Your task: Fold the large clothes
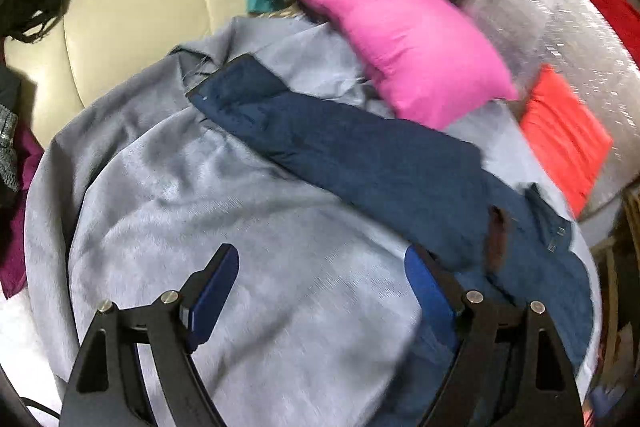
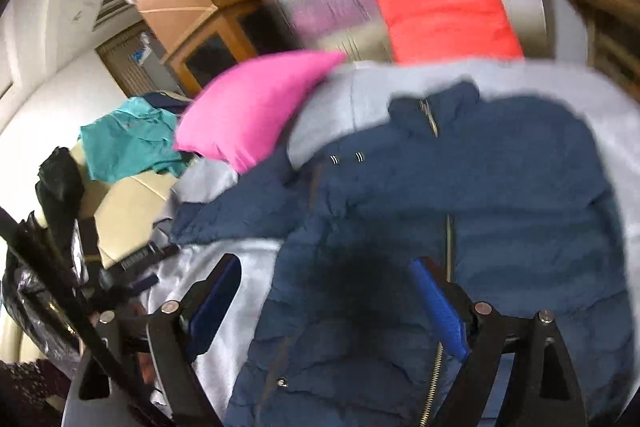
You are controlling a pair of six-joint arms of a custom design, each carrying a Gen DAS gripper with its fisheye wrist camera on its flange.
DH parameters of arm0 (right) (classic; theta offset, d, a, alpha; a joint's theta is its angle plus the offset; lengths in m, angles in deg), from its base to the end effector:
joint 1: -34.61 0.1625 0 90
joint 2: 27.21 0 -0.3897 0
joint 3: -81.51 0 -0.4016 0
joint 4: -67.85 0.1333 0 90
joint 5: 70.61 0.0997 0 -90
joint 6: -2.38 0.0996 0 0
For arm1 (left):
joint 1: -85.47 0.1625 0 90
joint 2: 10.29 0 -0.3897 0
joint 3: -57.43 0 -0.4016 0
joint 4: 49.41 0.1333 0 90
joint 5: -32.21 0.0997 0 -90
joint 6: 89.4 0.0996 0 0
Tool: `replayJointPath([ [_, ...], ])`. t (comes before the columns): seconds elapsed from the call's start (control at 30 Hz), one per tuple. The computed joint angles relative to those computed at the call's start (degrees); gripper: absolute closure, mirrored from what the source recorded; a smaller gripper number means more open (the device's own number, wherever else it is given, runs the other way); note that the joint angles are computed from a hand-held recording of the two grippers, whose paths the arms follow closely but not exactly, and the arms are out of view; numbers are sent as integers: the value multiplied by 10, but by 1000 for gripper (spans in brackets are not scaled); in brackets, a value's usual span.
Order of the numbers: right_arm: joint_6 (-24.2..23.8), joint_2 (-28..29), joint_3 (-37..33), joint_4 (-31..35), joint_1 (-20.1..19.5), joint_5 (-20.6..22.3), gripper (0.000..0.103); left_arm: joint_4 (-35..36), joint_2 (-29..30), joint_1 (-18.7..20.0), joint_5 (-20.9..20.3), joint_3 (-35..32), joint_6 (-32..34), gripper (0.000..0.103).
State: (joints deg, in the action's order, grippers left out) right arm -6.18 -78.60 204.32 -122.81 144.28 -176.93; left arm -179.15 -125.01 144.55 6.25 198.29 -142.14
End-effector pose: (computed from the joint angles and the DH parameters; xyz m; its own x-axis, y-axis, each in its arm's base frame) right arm 0.2691 -0.4399 0.0516 -0.8956 -0.3139 0.3152 -0.4318 0.7837 -0.4465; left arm 0.0346 -0.3759 0.3206 -0.6906 -0.6373 -0.3419 -0.0830 0.5395 -0.8379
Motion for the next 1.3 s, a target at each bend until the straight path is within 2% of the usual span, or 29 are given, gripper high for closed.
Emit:
replayJointPath([
  [0.13, -52, 54, -29, -21, -27, -19, 14, -126, 78, 87, -37, -45, 86, 18],
  [0.23, -49, 55, -35, -4, -54, 2, 14, -189, 134, 148, -40, -85, 86, 18],
  [0.27, -49, 53, -34, -1, -59, 6, 14, -214, 160, 184, -63, -110, 90, 18],
  [0.33, -56, 52, -37, 10, -67, 6, 14, -277, 195, 229, -110, -141, 136, 18],
  [0.4, -67, 45, -31, 13, -70, 5, 14, -305, 224, 248, -101, -166, 162, 18],
  [0.47, -82, 41, -26, 10, -72, 3, 14, -347, 246, 264, -113, -182, 195, 19],
  [0.5, -90, 42, -27, 10, -71, -2, 14, -356, 252, 275, -134, -191, 202, 26],
  [0.53, -100, 44, -31, 7, -68, -11, 14, -362, 257, 287, -158, -199, 203, 42],
  [0.57, -108, 47, -33, 2, -67, -15, 14, -366, 261, 297, -180, -205, 201, 51],
  [0.63, -119, 52, -37, -4, -68, -21, 14, -386, 266, 297, -168, -206, 203, 79],
  [0.7, -117, 58, -48, 9, -71, -27, 14, -416, 259, 277, -139, -190, 214, 91],
  [0.73, -115, 58, -50, 16, -73, -25, 15, -443, 252, 260, -120, -178, 232, 93],
  [0.83, -105, 49, -51, 32, -81, -7, 15, -546, 234, 161, -15, -134, 331, 94],
  [0.87, -101, 44, -48, 31, -86, 5, 15, -591, 230, 111, 24, -117, 382, 94],
  [1.0, -101, 34, -41, 18, -91, 10, 15, -712, 237, -50, 103, -74, 543, 94],
  [1.07, -96, 22, -35, 17, -97, 20, 15, -742, 262, -121, 119, -66, 599, 94],
  [1.17, -91, -1, -27, 19, -109, 39, 15, -739, 308, -190, 123, -54, 606, 94],
  [1.3, -87, -42, -17, 22, -135, 66, 15, -718, 388, -215, 70, -58, 592, 94],
])
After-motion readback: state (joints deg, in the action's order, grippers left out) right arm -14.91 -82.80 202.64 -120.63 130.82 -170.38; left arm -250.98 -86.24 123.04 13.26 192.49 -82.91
